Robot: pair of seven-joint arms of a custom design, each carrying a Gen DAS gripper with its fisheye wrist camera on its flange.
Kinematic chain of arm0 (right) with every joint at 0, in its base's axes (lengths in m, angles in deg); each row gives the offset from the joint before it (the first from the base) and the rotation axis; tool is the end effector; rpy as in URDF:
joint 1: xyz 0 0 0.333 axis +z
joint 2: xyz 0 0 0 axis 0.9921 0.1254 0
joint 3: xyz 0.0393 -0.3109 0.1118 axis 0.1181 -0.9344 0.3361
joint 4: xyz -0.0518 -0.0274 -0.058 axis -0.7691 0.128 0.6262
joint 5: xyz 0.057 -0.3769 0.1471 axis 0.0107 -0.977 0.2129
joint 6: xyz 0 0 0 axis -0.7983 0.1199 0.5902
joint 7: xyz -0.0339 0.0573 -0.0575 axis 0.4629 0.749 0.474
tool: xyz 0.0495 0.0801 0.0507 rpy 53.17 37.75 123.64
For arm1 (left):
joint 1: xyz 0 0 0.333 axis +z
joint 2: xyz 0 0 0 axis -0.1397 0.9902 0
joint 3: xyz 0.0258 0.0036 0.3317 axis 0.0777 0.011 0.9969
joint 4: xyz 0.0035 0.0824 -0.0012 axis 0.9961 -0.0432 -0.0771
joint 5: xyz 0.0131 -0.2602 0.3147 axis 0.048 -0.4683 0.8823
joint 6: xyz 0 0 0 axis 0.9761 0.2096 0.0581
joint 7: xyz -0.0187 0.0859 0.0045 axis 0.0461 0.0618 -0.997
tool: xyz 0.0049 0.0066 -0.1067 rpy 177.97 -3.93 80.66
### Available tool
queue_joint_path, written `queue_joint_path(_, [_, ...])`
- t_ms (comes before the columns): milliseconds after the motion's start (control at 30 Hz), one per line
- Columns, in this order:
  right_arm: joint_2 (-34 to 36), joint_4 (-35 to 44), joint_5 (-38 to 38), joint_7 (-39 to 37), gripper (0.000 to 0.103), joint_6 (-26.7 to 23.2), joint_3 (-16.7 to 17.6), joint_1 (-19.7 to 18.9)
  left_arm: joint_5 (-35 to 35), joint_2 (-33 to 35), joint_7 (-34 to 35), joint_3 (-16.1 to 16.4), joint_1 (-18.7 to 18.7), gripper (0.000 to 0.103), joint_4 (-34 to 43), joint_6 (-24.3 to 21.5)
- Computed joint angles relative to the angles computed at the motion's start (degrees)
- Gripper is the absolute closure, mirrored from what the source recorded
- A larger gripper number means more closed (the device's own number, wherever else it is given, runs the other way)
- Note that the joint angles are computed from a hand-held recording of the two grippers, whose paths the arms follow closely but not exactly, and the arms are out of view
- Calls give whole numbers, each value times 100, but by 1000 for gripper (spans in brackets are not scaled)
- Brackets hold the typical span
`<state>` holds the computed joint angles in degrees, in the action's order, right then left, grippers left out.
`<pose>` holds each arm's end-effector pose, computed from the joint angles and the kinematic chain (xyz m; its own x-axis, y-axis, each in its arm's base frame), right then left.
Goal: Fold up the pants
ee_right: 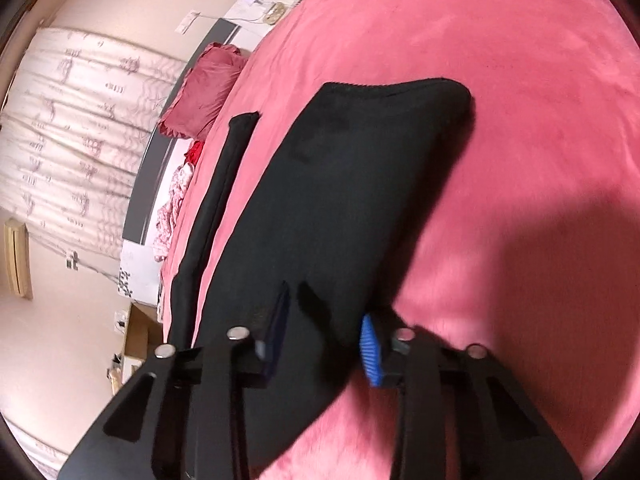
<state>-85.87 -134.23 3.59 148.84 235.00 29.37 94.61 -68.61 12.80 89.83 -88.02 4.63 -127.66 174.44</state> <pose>0.4939 -0.0204 0.4990 -0.5380 -0.3143 -0.7821 -0.1994 0.9490 -0.2442 0.6968 0.0785 0.4746 0.1346 -0.7863 0.6030 -0.7329 -0.4886 -0.4734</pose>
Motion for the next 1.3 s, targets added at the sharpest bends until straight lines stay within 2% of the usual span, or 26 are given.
queue_joint_path(67, [107, 177, 145, -119, 89, -147, -300, 260, 83, 91, -239, 50, -25, 54, 102, 31])
queue_joint_path(133, [142, 323, 172, -239, 92, -417, -235, 169, 446, 168, -714, 164, -82, 76, 213, -58])
queue_joint_path(233, [203, 632, -63, -289, 93, -970, 206, -323, 509, 288, -851, 118, 55, 87, 415, -322])
queue_joint_path(333, [104, 693, -419, -128, 95, -1259, 619, -775, 626, 284, -806, 86, 114, 93, 531, -522])
queue_joint_path(433, [-74, 731, -726, 78, 96, -1399, 855, -1048, 517, 145, -742, 48, 167, 94, 509, -589])
queue_joint_path(567, [-291, 910, -1021, 29, 96, -1673, 948, -1120, 387, -139, -466, 75, 258, 95, 451, -938])
queue_joint_path(733, [-570, 1043, -1237, -72, 96, -2042, 956, -1147, 507, -657, -45, 281, 257, 96, 130, -1410])
queue_joint_path(933, [-1106, 629, -1358, 17, 96, -2470, 970, -1260, 704, -1280, 2, 625, 245, 96, -559, -2204])
queue_joint_path(1067, [-1247, 220, -1235, 142, 95, -2492, 898, -1239, 900, -1246, -238, 763, 196, 96, -740, -2493])
queue_joint_path(1100, [-1210, 194, -1241, 212, 89, -2580, 931, -1275, 920, -1075, -489, 796, 222, 96, -591, -2736])
queue_joint_path(1167, [-1127, 220, -1311, 464, 76, -2843, 1042, -1392, 920, -910, -738, 804, 271, 96, -456, -2924])
queue_joint_path(1200, [-1136, 125, -1295, 572, 75, -2694, 1029, -1403, 884, -914, -750, 793, 296, 96, -457, -2952])
queue_joint_path(1233, [-1152, 84, -1310, 656, 73, -2607, 1031, -1426, 820, -966, -703, 786, 322, 89, -498, -2928])
queue_joint_path(1267, [-1182, 124, -1510, 833, 64, -2737, 1172, -1602, 861, -1025, -713, 791, 324, 84, -542, -2843])
queue_joint_path(1300, [-1223, 230, -1815, 1037, 49, -3067, 1373, -1815, 1009, -1172, -794, 809, 301, 74, -664, -2580])
